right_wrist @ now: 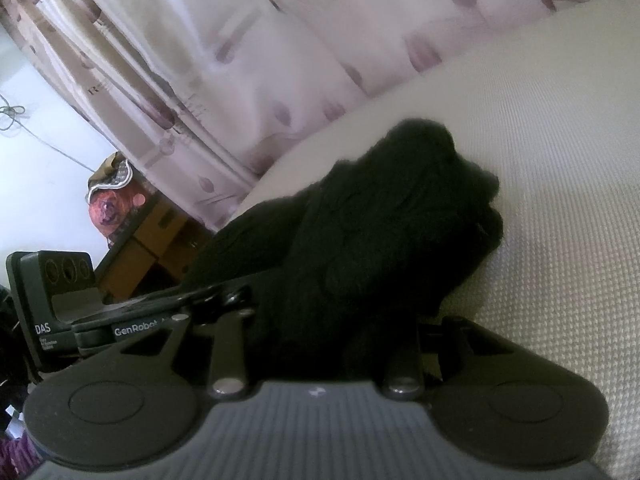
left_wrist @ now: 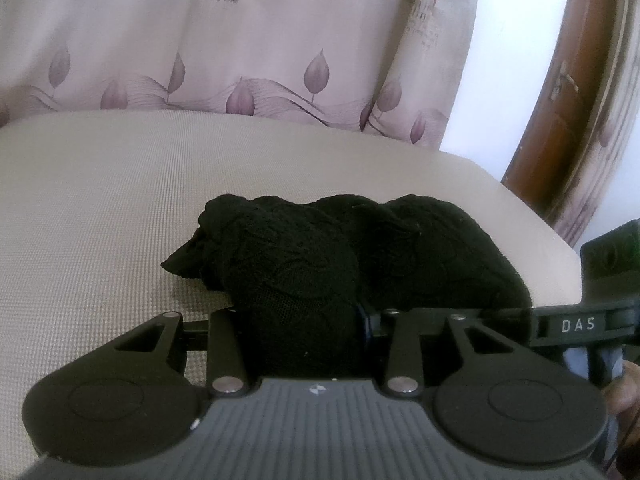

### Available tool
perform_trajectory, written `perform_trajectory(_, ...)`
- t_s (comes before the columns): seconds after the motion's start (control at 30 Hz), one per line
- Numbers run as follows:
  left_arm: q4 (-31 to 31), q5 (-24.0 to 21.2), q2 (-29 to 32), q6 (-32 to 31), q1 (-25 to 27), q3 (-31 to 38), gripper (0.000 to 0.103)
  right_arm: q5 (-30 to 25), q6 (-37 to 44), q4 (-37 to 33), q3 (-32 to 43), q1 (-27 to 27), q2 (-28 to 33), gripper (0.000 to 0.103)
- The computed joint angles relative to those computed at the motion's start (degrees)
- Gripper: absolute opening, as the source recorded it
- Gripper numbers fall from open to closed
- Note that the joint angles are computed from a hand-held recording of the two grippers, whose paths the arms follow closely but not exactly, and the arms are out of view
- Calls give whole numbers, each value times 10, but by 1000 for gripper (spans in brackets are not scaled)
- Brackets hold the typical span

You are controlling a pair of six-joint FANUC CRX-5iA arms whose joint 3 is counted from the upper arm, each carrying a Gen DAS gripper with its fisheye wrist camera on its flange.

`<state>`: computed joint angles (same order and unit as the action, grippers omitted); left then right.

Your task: Fold small clothes

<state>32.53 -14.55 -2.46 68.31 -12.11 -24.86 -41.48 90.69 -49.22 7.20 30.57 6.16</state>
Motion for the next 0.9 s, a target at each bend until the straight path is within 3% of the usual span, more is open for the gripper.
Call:
perform_trajectory(0.53,-63,-11,3,57,7,8,70,18,-15,13,-29,6,-9,38)
perform_trajectory(0.8,-174,-10,-2,172,8,23,92,82,-73,110,-70,53,-37,42)
perform_trajectory(0.9,-241,-19,-6,245,7,37,100,115,-101,156,-91,74,-46,47)
